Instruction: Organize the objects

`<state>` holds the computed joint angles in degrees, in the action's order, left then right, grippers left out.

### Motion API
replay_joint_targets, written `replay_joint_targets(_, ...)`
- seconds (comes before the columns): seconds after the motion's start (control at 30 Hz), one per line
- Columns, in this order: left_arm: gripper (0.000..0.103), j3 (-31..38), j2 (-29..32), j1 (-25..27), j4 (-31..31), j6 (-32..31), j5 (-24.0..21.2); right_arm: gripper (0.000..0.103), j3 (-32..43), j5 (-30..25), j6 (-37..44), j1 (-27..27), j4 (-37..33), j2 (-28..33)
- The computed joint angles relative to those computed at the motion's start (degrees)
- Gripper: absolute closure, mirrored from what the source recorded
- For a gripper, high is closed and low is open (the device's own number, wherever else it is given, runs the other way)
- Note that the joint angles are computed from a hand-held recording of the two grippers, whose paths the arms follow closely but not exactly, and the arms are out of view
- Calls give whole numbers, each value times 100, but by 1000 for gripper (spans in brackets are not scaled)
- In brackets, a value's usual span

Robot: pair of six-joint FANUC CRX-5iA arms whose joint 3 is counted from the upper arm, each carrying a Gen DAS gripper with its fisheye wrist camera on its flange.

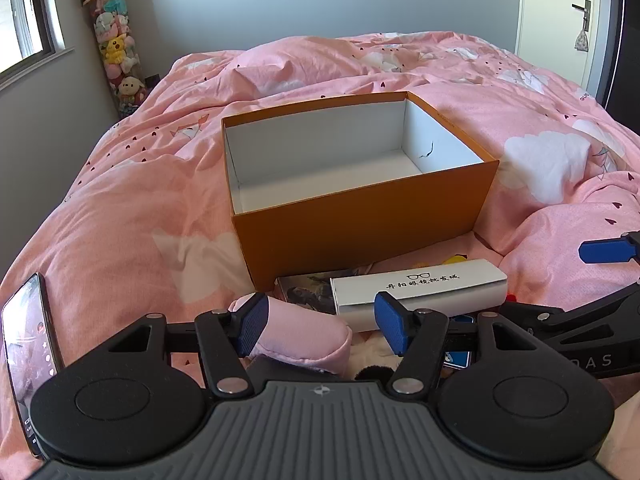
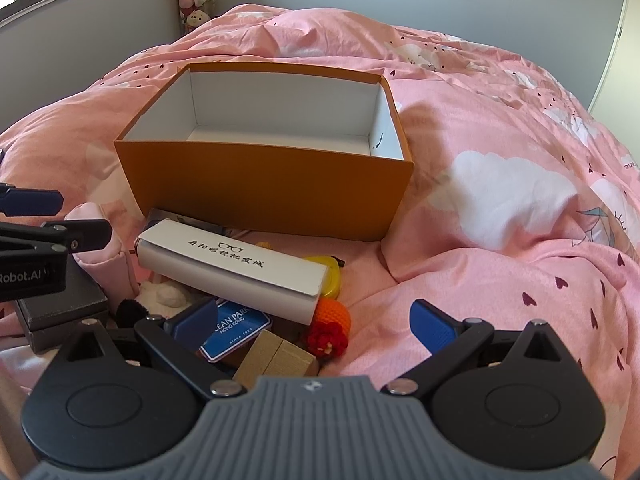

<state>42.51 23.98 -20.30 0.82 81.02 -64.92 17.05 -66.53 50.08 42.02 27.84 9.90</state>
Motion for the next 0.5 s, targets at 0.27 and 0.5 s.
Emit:
replay_joint_targets(0.27, 31, -7, -2, 2, 1, 4, -4, 1, -2, 0, -2, -8, -23, -3)
replay_joint_targets(0.5, 31, -12, 7, 20, 46, 13, -7, 1, 32, 19, 76, -34, -164, 6)
